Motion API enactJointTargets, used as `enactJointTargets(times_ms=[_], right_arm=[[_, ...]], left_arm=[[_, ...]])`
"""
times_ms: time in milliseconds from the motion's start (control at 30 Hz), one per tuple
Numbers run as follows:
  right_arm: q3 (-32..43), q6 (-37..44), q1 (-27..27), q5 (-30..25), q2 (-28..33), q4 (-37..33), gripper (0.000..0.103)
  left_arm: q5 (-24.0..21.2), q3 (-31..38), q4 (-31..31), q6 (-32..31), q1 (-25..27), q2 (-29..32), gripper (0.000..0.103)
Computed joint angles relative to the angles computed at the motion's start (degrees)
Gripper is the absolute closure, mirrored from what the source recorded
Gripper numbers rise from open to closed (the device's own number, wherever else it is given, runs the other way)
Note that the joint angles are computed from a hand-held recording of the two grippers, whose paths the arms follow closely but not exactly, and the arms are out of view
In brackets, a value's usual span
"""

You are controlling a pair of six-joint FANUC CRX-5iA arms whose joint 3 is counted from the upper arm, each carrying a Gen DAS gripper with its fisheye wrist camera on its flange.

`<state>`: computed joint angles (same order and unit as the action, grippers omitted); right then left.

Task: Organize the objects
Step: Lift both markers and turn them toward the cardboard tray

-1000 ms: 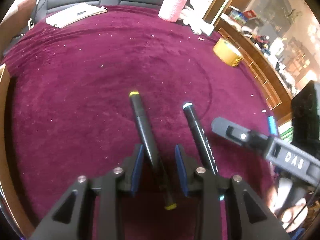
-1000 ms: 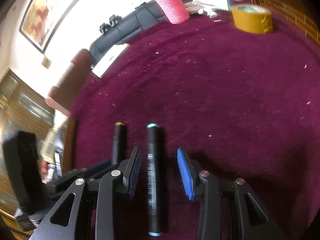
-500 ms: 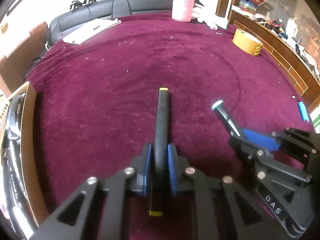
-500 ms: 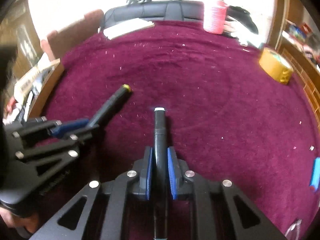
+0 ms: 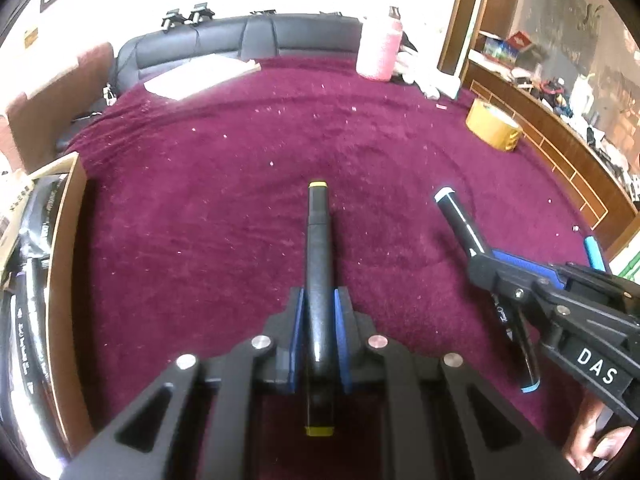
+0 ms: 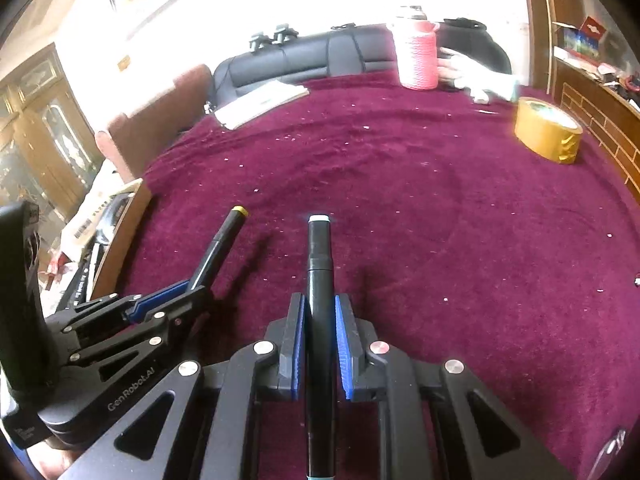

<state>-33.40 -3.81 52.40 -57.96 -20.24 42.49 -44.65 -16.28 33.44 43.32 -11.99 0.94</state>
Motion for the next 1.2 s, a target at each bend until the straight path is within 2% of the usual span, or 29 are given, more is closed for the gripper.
enactJointTargets(times_ms=[133, 367, 500, 600, 933, 1200], right_arm=[[-1.55, -1.82, -0.07, 2.32, -1.22, 2.32, 0.087], [-1.99, -3.0, 0.63, 2.14, -0.31, 6.4, 0.087], [-2.31, -3.34, 0.28, 2.88, -0.31, 6.49, 0.087], [-2.72, -3.52, -0.01, 3.83, -0.49, 6.98, 0.087], [-4.14, -4.34, -0.78, 6.37, -1.03, 9.69, 0.086], [-4.14, -3.71, -1.74, 8.19, -1.01, 8.19, 0.086]], left_arm=[[5.07, -3.41, 2.27, -1.98, -0.3, -2.43, 0.089], [15.71, -9.73, 8.8, -8.39, -2.15, -6.57, 0.089], [23.58, -14.72, 18.87, -17.79, -4.5, -9.03, 0.089], [27.36, -16.94, 25.8, -23.9, -6.25, -9.92, 0.089], [32.06, -17.84, 27.41, -26.2, -7.7, -10.16, 0.089], [32.62, -17.96, 27.42, -26.49, -7.94, -10.31, 0.089]])
